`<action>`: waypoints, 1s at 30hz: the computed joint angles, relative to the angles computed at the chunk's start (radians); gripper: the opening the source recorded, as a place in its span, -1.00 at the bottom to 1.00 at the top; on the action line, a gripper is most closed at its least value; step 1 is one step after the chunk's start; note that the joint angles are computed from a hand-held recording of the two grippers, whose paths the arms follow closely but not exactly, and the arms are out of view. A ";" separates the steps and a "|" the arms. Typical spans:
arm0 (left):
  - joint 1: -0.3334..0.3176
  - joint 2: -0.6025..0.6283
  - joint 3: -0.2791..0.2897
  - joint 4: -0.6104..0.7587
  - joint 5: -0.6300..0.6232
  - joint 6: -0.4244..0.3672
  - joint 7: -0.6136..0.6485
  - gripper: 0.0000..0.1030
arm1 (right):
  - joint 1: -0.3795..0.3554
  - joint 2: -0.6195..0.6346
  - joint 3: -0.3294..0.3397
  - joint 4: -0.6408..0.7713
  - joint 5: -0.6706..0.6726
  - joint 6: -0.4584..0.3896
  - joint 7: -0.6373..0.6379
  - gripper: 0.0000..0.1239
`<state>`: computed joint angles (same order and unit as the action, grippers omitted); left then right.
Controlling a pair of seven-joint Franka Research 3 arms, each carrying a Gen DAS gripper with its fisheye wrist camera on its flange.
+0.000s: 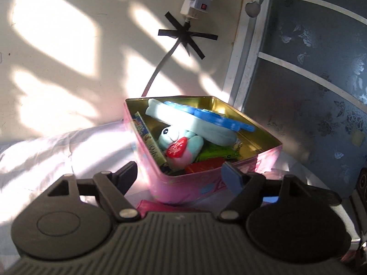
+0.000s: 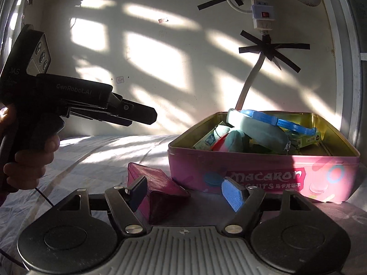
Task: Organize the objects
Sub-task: 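Carry the pink wallet into the pink tin and release it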
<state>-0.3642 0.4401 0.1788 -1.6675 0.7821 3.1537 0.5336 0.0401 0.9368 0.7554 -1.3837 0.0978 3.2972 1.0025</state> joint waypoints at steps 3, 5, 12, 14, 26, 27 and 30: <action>0.169 -0.008 -0.173 -0.051 -0.139 -0.030 0.109 0.62 | 0.032 0.017 -0.021 0.065 0.025 -0.135 -0.006 0.13; 0.312 0.006 -0.348 -0.086 -0.377 -0.015 0.325 0.62 | 0.093 0.034 -0.080 0.149 0.049 -0.221 0.006 0.13; 0.469 0.091 -0.566 -0.069 -0.417 -0.012 0.464 0.35 | 0.283 0.098 -0.296 0.375 0.098 -0.389 0.069 -0.05; 0.415 0.064 -0.506 -0.091 -0.436 0.013 0.446 0.26 | 0.288 0.080 -0.306 0.348 0.121 -0.369 0.047 -0.21; 0.203 0.051 -0.341 0.068 -0.438 0.082 0.532 0.16 | 0.000 0.043 0.109 0.066 0.128 0.089 -0.286 -0.61; 0.211 0.089 -0.368 0.134 -0.433 0.050 0.559 0.16 | 0.003 0.037 0.088 0.074 0.127 0.108 -0.271 -0.61; 0.167 0.243 -0.385 0.393 -0.430 -0.064 0.653 0.16 | 0.054 0.012 -0.031 0.124 0.171 0.123 -0.211 -0.61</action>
